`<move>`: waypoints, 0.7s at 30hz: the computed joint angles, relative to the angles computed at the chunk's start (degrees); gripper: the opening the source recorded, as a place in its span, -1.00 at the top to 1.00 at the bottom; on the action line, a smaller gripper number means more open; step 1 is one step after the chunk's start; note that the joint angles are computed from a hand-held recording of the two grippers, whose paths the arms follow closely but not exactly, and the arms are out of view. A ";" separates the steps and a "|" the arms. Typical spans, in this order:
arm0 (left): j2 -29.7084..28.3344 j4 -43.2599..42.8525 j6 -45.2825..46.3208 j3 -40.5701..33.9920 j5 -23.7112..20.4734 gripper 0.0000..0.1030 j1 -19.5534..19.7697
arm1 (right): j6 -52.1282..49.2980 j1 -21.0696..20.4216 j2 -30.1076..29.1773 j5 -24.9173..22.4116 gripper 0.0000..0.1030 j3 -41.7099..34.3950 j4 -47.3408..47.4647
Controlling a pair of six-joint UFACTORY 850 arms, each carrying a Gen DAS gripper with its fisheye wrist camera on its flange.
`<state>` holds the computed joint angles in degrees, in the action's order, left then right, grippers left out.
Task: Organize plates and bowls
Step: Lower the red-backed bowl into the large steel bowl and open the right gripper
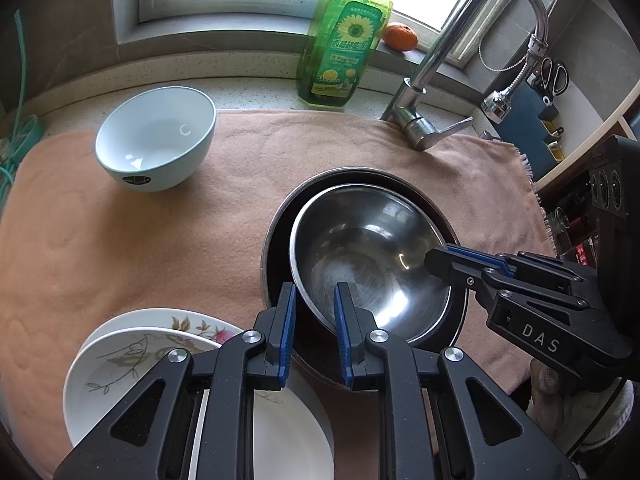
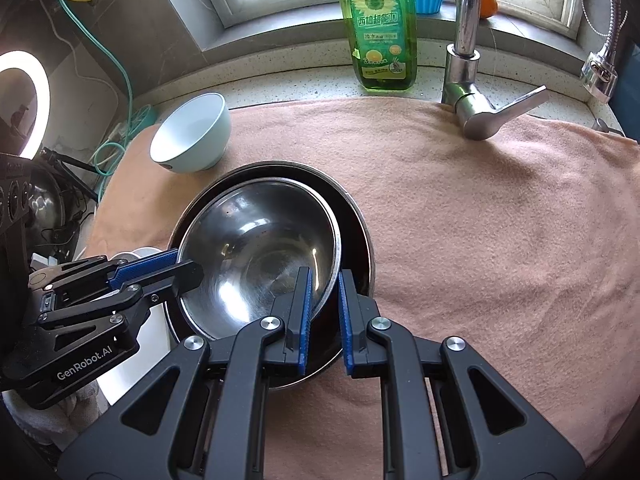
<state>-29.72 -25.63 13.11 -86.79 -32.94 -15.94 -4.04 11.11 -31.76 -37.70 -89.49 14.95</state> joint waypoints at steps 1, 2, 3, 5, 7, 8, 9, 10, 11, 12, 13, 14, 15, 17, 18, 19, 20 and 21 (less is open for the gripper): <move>0.00 0.04 0.04 -0.03 -0.12 0.67 0.00 | -0.02 0.02 0.03 0.02 0.75 0.07 -0.15; 0.00 -0.20 0.14 -0.04 -0.20 0.67 0.04 | -0.04 0.03 0.03 -0.09 0.75 0.09 -0.26; -0.02 -0.51 0.30 -0.07 -0.37 0.67 0.10 | -0.02 0.05 -0.02 -0.29 0.75 0.04 -0.44; -0.07 -0.49 0.18 -0.12 -0.55 0.67 0.07 | 0.21 0.04 -0.12 -0.67 0.74 -0.06 -0.64; -0.03 -0.62 0.22 -0.03 -0.52 0.67 0.05 | 0.47 0.13 -0.04 -0.59 0.74 0.04 -1.26; -0.14 -0.80 0.33 -0.18 -0.61 0.67 0.04 | 0.45 0.15 -0.02 -0.73 0.74 0.06 -1.24; -0.21 -0.73 0.23 -0.25 -0.67 0.67 0.01 | 0.29 0.12 0.05 -0.77 0.73 0.13 -0.98; -0.23 -0.79 0.22 -0.28 -0.68 0.67 0.01 | 0.31 0.09 0.08 -0.75 0.73 0.17 -0.88; -0.25 -0.90 0.24 -0.31 -0.74 0.67 0.01 | 0.28 0.04 0.13 -0.75 0.71 0.21 -0.80; -0.24 -1.04 0.32 -0.30 -0.77 0.67 0.02 | 0.20 0.00 0.14 -0.78 0.70 0.20 -0.66; -0.19 -1.18 0.47 -0.27 -0.78 0.67 0.04 | 0.01 -0.05 0.26 -0.72 0.67 0.29 -0.41; -0.11 -1.21 0.48 -0.22 -0.75 0.67 0.04 | -0.08 -0.08 0.46 -0.49 0.58 0.46 -0.29; 0.01 -1.23 0.44 -0.10 -0.55 0.67 0.02 | -0.57 -0.16 0.69 -0.22 0.52 0.67 0.29; 0.26 -1.87 0.94 0.11 -0.40 0.63 0.13 | -1.40 -0.23 1.03 0.13 0.34 0.91 1.20; 0.40 -1.82 0.92 0.21 -0.27 0.63 0.16 | -1.50 -0.19 1.19 0.33 0.32 0.99 1.28; 0.51 -1.69 0.73 0.26 -0.11 0.63 0.14 | -1.61 -0.17 1.33 0.50 0.28 1.06 1.32; 0.60 -1.68 0.68 0.29 -0.02 0.63 0.14 | -1.71 -0.19 1.43 0.62 0.26 1.11 1.46; 0.75 -1.86 0.80 0.37 0.03 0.63 0.20 | -2.24 -0.27 1.57 0.66 0.25 1.23 2.08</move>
